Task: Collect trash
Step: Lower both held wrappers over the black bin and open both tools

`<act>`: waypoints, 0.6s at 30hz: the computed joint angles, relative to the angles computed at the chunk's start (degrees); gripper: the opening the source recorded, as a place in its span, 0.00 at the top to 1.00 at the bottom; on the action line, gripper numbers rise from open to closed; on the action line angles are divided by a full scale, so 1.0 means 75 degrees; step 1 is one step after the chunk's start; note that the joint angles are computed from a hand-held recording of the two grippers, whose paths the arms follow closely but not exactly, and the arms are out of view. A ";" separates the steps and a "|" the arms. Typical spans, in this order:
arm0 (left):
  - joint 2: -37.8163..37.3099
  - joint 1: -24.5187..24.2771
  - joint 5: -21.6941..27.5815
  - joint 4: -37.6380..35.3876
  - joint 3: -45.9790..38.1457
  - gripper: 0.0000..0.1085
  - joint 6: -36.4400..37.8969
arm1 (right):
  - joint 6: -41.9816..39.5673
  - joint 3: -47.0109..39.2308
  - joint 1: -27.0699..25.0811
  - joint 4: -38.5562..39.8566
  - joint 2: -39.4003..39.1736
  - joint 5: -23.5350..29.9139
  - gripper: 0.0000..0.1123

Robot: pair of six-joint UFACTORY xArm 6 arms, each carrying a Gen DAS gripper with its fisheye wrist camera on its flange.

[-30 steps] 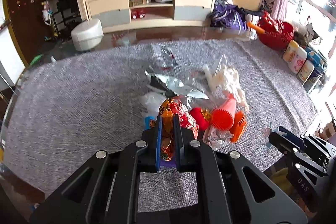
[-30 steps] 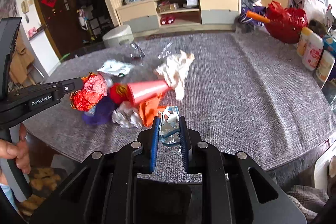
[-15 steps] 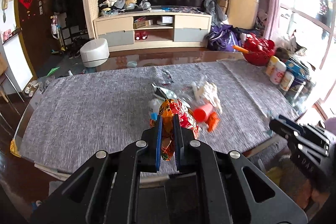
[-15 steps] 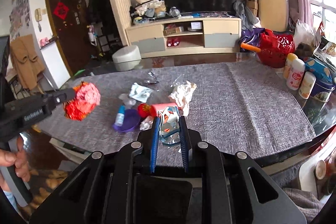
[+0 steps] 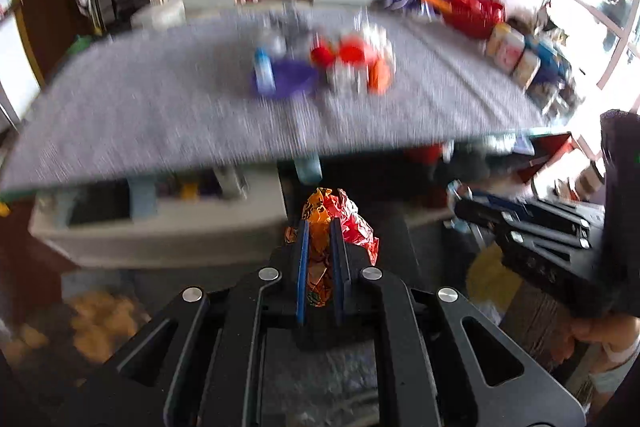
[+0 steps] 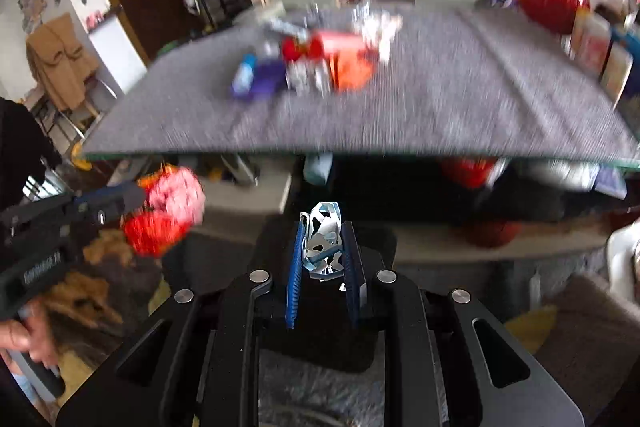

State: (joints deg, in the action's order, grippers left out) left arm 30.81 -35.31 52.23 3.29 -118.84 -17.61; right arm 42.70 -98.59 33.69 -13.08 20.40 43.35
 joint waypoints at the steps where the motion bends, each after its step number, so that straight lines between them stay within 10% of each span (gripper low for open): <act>1: -0.0076 -0.0005 -0.0103 -0.0116 0.0281 0.92 0.0014 | -0.0014 0.0047 -0.0023 0.0121 0.0074 -0.0011 0.82; 18: 0.0756 0.0112 0.0317 -0.1704 0.0364 0.90 0.0898 | -0.0544 -0.0490 -0.0171 0.1341 0.1016 0.0205 0.80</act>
